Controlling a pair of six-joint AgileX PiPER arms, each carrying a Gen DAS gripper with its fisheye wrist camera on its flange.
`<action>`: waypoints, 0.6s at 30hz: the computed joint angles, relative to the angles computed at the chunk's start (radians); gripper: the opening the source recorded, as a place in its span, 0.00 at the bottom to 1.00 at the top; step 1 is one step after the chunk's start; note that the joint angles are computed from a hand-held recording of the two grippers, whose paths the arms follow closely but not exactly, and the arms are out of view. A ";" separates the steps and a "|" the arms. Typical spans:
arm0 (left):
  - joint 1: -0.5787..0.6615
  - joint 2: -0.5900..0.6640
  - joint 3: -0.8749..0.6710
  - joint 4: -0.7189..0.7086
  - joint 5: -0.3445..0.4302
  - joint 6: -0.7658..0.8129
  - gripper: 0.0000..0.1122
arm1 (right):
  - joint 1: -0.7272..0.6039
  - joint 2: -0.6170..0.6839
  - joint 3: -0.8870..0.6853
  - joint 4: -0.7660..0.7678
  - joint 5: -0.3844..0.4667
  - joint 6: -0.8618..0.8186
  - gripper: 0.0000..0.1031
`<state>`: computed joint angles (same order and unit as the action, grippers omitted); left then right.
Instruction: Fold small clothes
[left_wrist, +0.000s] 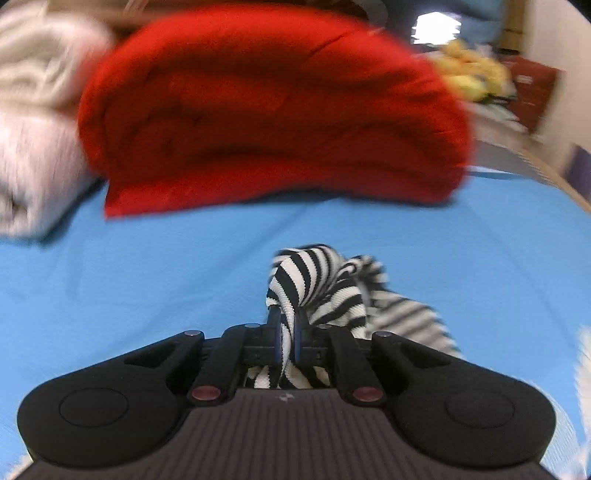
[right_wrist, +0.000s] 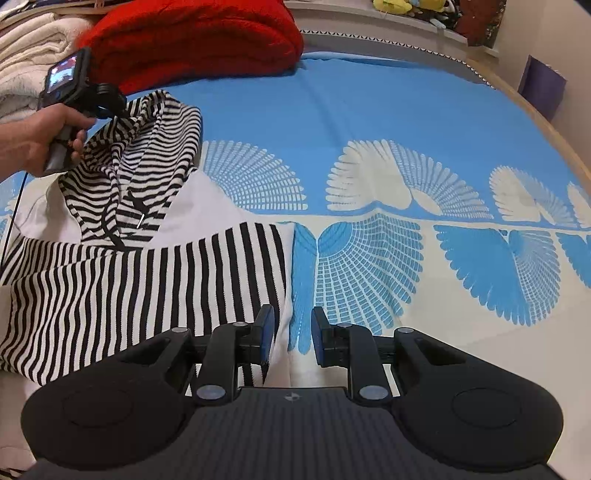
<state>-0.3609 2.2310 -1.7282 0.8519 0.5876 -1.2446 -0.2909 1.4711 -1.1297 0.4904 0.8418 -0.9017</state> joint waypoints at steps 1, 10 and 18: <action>-0.026 -0.066 0.085 0.049 -0.031 -0.041 0.06 | -0.006 0.001 -0.008 0.006 0.005 0.001 0.22; -0.631 -0.684 0.701 0.158 0.061 -0.194 0.06 | -0.080 -0.033 -0.072 0.093 0.111 0.029 0.22; -1.140 -0.756 0.656 -0.138 0.464 -0.445 0.19 | -0.168 -0.085 -0.058 0.207 0.224 0.031 0.33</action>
